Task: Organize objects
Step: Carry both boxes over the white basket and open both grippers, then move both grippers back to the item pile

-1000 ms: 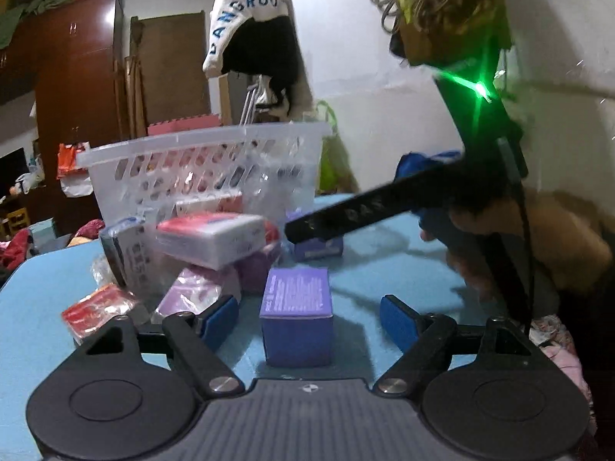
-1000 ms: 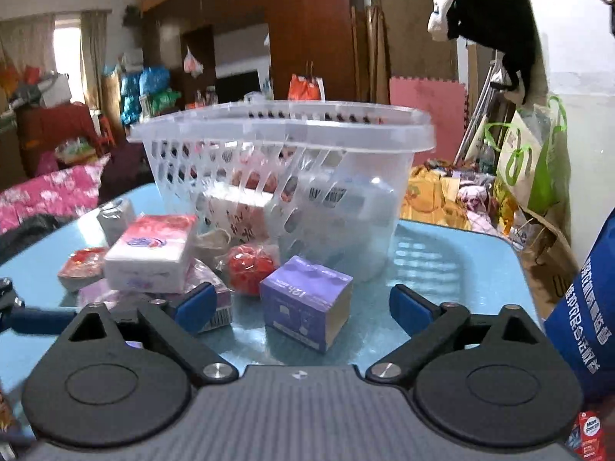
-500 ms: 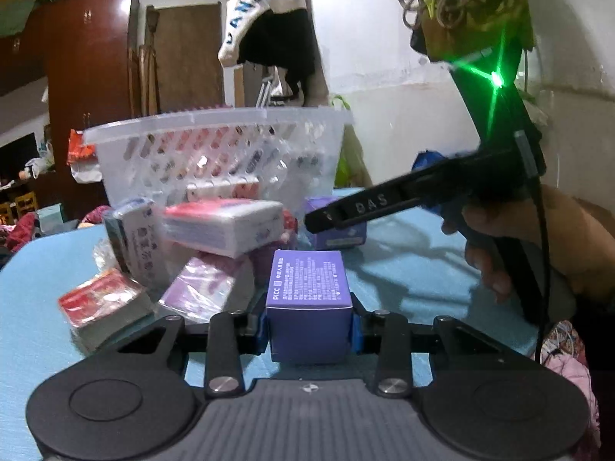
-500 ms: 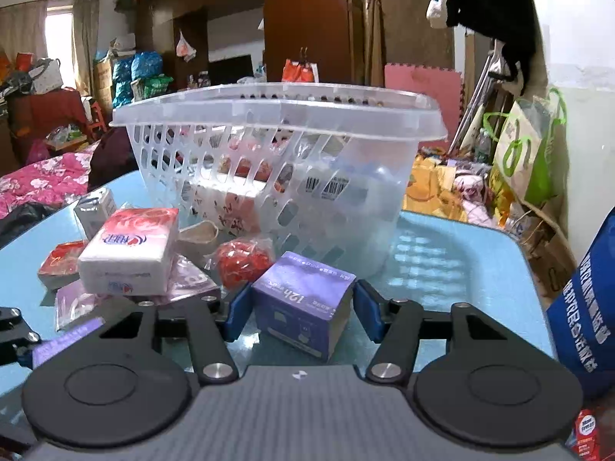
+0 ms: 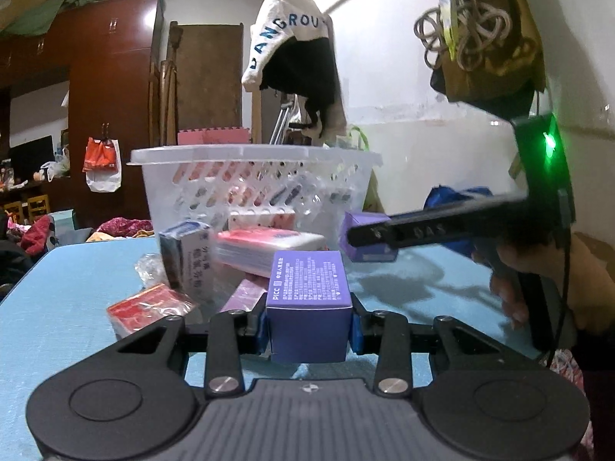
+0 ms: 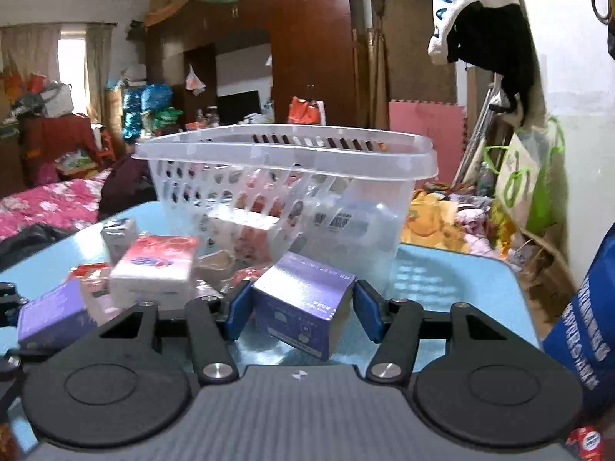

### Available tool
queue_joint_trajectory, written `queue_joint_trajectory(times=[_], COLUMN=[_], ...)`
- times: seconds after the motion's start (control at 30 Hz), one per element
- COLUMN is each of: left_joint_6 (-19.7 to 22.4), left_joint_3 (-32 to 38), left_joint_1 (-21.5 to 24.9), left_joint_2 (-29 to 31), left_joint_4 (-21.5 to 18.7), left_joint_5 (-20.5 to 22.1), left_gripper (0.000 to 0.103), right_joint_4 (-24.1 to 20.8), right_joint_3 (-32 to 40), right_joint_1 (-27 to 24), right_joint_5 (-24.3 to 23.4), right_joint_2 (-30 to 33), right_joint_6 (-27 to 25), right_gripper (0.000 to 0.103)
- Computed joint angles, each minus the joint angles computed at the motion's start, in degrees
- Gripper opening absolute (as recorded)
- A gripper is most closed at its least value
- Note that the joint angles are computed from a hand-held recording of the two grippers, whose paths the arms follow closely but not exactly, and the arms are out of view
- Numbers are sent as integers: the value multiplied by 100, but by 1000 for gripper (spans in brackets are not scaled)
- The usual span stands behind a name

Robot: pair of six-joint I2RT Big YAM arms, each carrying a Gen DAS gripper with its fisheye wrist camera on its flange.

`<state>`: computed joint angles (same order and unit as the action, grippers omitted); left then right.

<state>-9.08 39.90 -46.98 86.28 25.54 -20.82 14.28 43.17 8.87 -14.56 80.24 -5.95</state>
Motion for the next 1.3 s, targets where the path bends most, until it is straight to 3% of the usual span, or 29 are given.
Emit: queue_joint_trajectory(times=[0.2,0.3,0.47,0.7,0.77,0.8,0.83,0.87,0.9,0.97,1.07,1.1,1.17,1.3], left_joint_6=[-23,25,111,-518,-603,-647,-642,-609,-611,-549,-473,-426,-362,-144], left_joint_3=[-160,23,1037,3351,3608,3698,3757,3817,3818,3555,2878,2593,2037,1090], left_joint_1=[199,428,847,1480,1571,1592,1619,1651,1666,1696,1675,1636,1555,1293], left_joint_2=[-470,-703,-629,667,918,1021,1096,1171,1200,1055,583,369,-31,-535], left_joint_4=[109,-153,-854,-2829,-2985,-3055,-3111,-3183,-3196,-3005,-2445,-2240,-1892,-1586], left_joint_5=[259,499,581,1148,1206,1145,1144,1181,1166,1126,1133,1107,1100,879], left_gripper=[42,42,42,42,42,44,57,68,68,68,68,70,82,84], right_joint_4=[322,347,35,-802,-957,-1050,-1169,-1192,-1094,-994,-829,-808,-528,-235], right_joint_3=[-358,-249,546,2062,2222,2323,2374,2344,2289,2053,1457,1297,818,280], right_joint_1=[-48,-34,207,414,416,417,407,402,429,465,432,411,386,366], right_joint_5=[-463,-535,-159,378,363,340,282,271,424,589,305,188,-36,-351], right_joint_2=[-738,-1004,-744,422,579,673,716,716,711,539,41,-98,-381,-438], right_joint_6=[155,201,-45,-337,-354,-357,-391,-408,-413,-511,-494,-496,-423,-284], right_gripper=[60,60,60,61,61,64,68,82,93,95,103,103,103,103])
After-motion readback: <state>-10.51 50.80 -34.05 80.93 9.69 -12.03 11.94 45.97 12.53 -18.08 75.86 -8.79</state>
